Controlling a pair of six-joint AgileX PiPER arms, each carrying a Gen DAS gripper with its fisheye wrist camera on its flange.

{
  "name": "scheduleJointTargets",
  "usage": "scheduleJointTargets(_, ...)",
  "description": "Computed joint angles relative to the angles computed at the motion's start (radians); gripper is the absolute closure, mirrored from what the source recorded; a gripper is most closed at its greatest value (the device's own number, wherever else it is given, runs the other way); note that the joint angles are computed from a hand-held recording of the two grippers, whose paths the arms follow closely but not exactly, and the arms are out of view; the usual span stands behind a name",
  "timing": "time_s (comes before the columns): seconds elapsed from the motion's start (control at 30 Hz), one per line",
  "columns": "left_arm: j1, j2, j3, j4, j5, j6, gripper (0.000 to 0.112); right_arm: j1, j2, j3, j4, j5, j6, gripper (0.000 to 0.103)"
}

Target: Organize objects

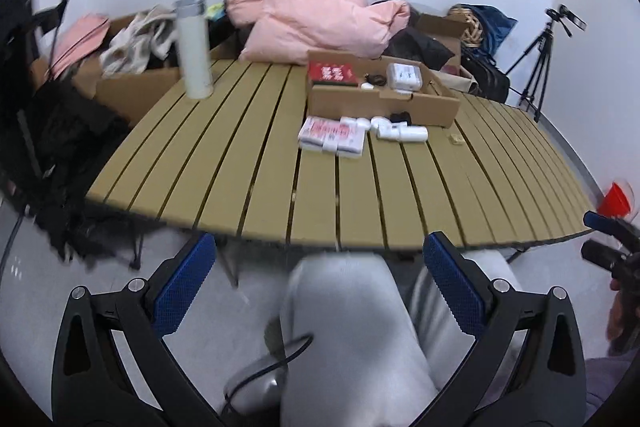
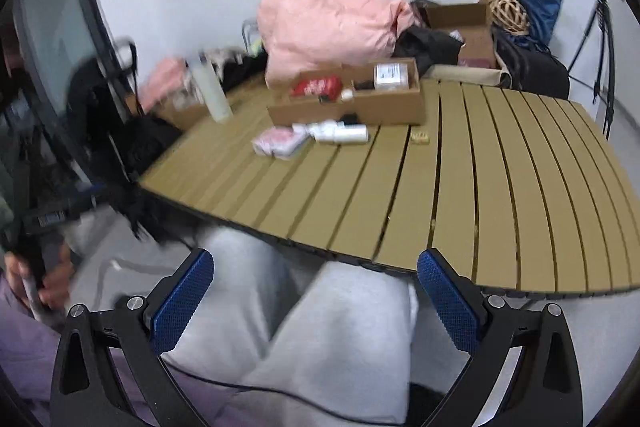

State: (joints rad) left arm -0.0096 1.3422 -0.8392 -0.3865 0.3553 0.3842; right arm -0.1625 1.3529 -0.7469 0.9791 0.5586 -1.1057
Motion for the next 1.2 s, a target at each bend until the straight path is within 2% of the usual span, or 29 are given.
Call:
scheduleJointTargets(0.03,0.006,0.070,-0.026,-0.068,-0.068,0.100,0.009,0.057,0.054,-0.038,-0.056,-0.046,0.048,0.000)
scheduleJointTargets(0.1,0.027,0.207,-0.120,-0.229,-0.110,0.300,0.010,0.108,0.161,-0.131,-0.080,-0.043,0.061,0.000)
scheduleJointTargets(0.13,0.045,0.273,-0.182,-0.299,-0.086,0.383,0.012,0.135,0.234,-0.196,-0.074,-0.046,0.066,0.000)
scheduleJointTargets(0.17,0.068,0.359,-0.279,-0.331,-0.021,0.426,0.013,0.149,0.286,-0.237,-0.050,-0.051,0.052,0.002)
scheduleJointTargets(0.2,0.084,0.441,-0.379,-0.330,0.045,0.428,0.020,0.167,0.360,-0.311,-0.035,-0.053,0.061,0.004)
scheduleJointTargets(0.23,0.090,0.536,-0.479,-0.336,0.072,0.417,0.029,0.186,0.448,-0.411,-0.058,-0.045,0.110,0.009)
scheduleJointTargets(0.27,0.096,0.612,-0.579,-0.301,0.125,0.374,0.033,0.214,0.537,-0.511,-0.104,-0.053,0.189,0.018)
scheduleJointTargets(0.3,0.096,0.699,-0.679,-0.296,0.151,0.351,0.041,0.227,0.617,-0.611,-0.139,-0.024,0.255,0.025)
scheduleJointTargets(0.33,0.096,0.772,-0.779,-0.261,0.195,0.303,0.046,0.250,0.713,-0.710,-0.133,-0.032,0.317,0.037)
scheduleJointTargets(0.37,0.092,0.838,-0.879,-0.221,0.245,0.252,0.047,0.265,0.785,-0.810,-0.167,0.001,0.378,0.041)
scheduleJointTargets(0.43,0.082,0.972,-1.079,-0.168,0.320,0.190,0.048,0.304,0.937,-1.010,-0.259,-0.001,0.545,0.041)
scheduleJointTargets(0.47,0.081,1.028,-1.178,-0.142,0.376,0.159,0.049,0.320,0.996,-1.108,-0.343,0.021,0.627,0.041)
scheduleJointTargets(0.5,0.079,1.067,-1.236,-0.143,0.401,0.155,0.054,0.332,1.061,-1.205,-0.387,0.042,0.695,0.041)
scheduleJointTargets(0.6,0.078,1.177,-1.406,-0.164,0.484,0.169,0.057,0.351,1.199,-1.425,-0.462,0.113,0.811,0.041)
scheduleJointTargets(0.7,0.077,1.263,-1.542,-0.154,0.559,0.127,0.068,0.371,1.265,-1.540,-0.526,0.126,0.868,0.041)
scheduleJointTargets(0.73,0.078,1.273,-1.549,-0.160,0.563,0.117,0.070,0.374,1.284,-1.577,-0.538,0.136,0.875,0.041)
scheduleJointTargets(0.8,0.087,1.247,-1.489,-0.221,0.547,0.149,0.081,0.378,1.324,-1.658,-0.573,0.172,0.907,0.042)
scheduleJointTargets(0.87,0.082,1.194,-1.387,-0.224,0.473,0.158,0.088,0.372,1.356,-1.718,-0.543,0.218,0.895,0.061)
scheduleJointTargets(0.93,0.077,1.125,-1.265,-0.218,0.416,0.139,0.095,0.367,1.346,-1.692,-0.521,0.206,0.878,0.066)
scheduleJointTargets(0.97,0.079,1.089,-1.203,-0.233,0.396,0.144,0.096,0.364,1.333,-1.669,-0.502,0.208,0.865,0.072)
scheduleJointTargets(1.0,0.083,1.033,-1.109,-0.260,0.377,0.151,0.098,0.363,1.313,-1.631,-0.489,0.188,0.859,0.076)
scheduleJointTargets(1.07,0.084,0.938,-0.961,-0.288,0.349,0.157,0.104,0.357,1.210,-1.452,-0.442,0.127,0.784,0.088)
scheduleJointTargets(1.1,0.082,0.876,-0.861,-0.316,0.308,0.174,0.108,0.353,1.153,-1.352,-0.400,0.094,0.723,0.090)
scheduleJointTargets(1.13,0.079,0.801,-0.761,-0.327,0.299,0.179,0.111,0.344,1.093,-1.252,-0.344,0.078,0.654,0.093)
scheduleJointTargets(1.2,0.065,0.690,-0.580,-0.428,0.223,0.269,0.112,0.337,0.977,-1.052,-0.278,0.032,0.548,0.095)
